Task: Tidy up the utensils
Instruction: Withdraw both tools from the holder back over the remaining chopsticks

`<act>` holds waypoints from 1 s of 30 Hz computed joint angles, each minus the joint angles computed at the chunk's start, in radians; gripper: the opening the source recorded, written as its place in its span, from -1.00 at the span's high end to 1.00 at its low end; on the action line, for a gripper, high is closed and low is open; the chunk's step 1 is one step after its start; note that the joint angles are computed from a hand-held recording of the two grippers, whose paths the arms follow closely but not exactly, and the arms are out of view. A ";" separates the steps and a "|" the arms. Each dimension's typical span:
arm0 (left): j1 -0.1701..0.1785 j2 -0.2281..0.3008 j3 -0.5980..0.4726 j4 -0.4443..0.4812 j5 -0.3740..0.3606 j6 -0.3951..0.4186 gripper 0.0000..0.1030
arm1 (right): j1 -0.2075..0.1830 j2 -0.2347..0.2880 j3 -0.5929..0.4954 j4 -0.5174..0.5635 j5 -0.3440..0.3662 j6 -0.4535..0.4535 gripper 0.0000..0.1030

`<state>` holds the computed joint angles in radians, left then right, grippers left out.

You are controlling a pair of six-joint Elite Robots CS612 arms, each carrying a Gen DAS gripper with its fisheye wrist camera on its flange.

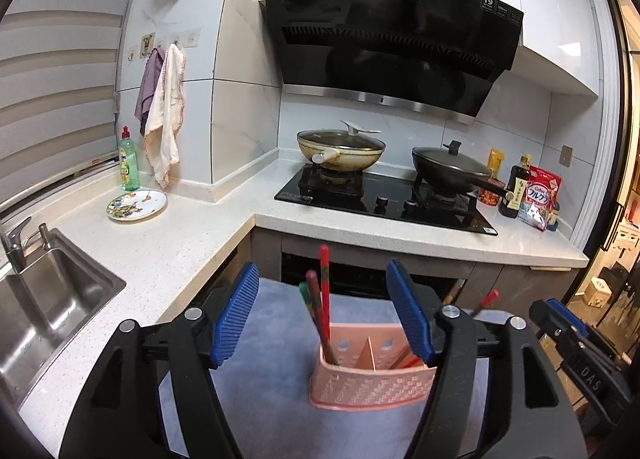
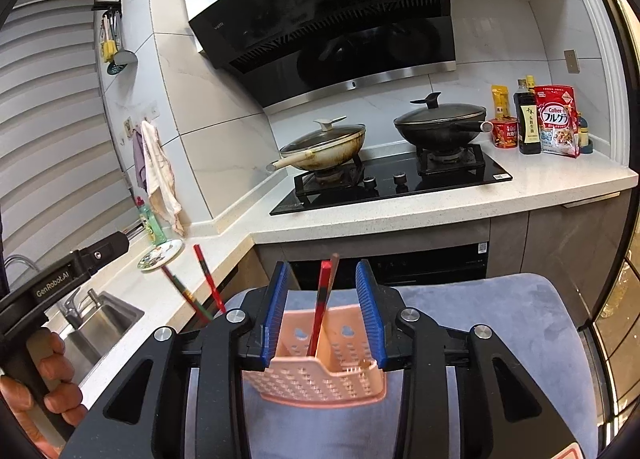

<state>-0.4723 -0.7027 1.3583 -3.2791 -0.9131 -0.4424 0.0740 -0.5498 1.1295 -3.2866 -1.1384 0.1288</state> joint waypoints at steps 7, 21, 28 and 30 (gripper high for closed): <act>-0.034 -0.053 0.140 0.008 0.035 -0.050 -0.22 | -0.016 -0.088 0.199 -0.042 0.018 -0.061 0.31; -0.102 -0.122 0.393 0.071 0.017 -0.254 -0.22 | -0.022 -0.197 0.536 -0.029 0.028 -0.223 0.31; -0.136 -0.127 0.468 0.118 -0.013 -0.324 -0.22 | -0.011 -0.212 0.640 -0.036 -0.023 -0.285 0.31; -0.144 -0.127 0.485 0.137 -0.030 -0.344 -0.22 | -0.009 -0.212 0.660 -0.025 -0.028 -0.296 0.31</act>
<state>-0.6163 -0.8298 1.8435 -3.1420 -0.9434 -0.7864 0.0647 -0.7621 1.7891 -3.3118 -1.1663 -0.1671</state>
